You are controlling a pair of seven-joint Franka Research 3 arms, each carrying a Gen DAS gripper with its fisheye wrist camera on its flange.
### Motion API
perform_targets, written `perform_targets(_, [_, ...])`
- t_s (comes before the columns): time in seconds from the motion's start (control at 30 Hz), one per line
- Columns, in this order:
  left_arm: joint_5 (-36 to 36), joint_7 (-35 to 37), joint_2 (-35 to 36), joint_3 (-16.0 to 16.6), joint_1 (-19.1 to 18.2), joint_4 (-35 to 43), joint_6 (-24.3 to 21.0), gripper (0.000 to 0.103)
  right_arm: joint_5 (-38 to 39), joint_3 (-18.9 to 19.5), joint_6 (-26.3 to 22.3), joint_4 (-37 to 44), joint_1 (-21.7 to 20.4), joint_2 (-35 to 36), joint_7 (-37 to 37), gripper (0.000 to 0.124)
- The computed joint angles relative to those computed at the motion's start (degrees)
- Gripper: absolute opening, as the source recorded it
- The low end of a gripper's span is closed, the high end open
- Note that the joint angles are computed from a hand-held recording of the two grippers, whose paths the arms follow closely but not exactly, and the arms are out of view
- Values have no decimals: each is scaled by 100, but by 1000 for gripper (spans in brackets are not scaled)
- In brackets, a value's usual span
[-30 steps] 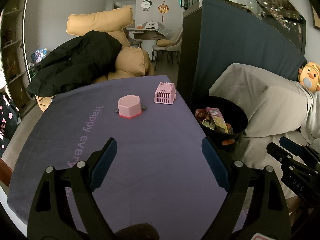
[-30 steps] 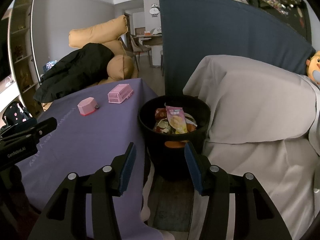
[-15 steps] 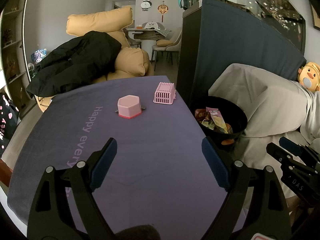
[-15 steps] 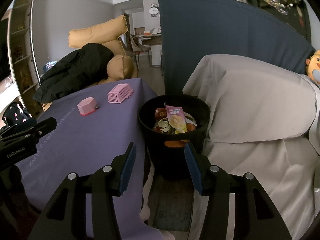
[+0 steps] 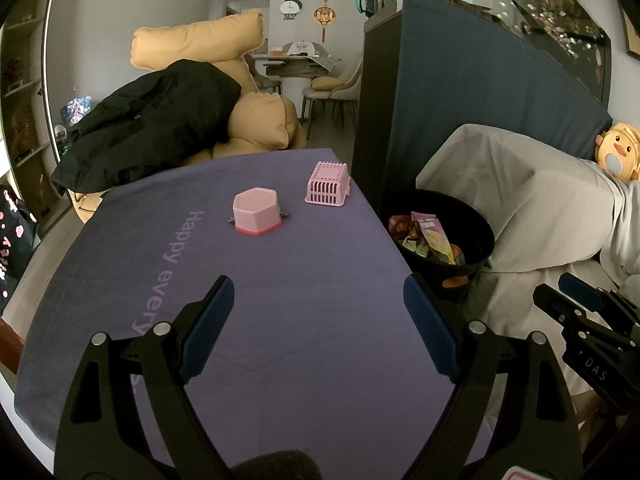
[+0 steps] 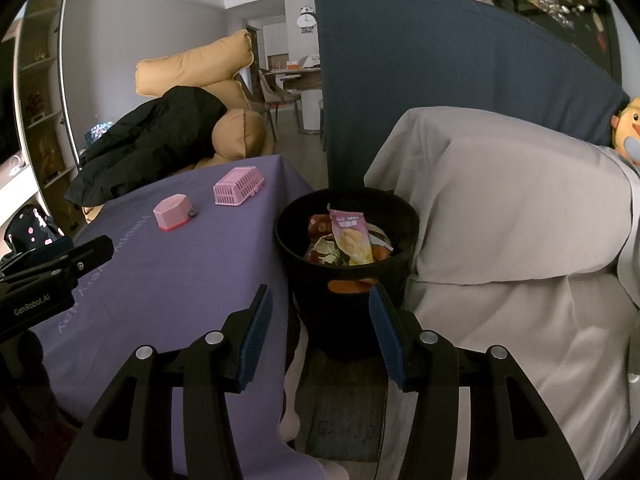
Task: Collect trash
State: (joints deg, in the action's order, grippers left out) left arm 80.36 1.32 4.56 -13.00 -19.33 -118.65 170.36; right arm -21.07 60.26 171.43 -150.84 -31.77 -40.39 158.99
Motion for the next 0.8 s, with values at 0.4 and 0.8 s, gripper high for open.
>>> perform_targets(0.4, [-343,363,55,28,-16,7,48,82,-35,-29,-95,3,64,-61,85,48])
perform_targets(0.8, [-1210,1194,174,83,57,-45,378,82,-170,-95,-219,43,90,-18,133,48])
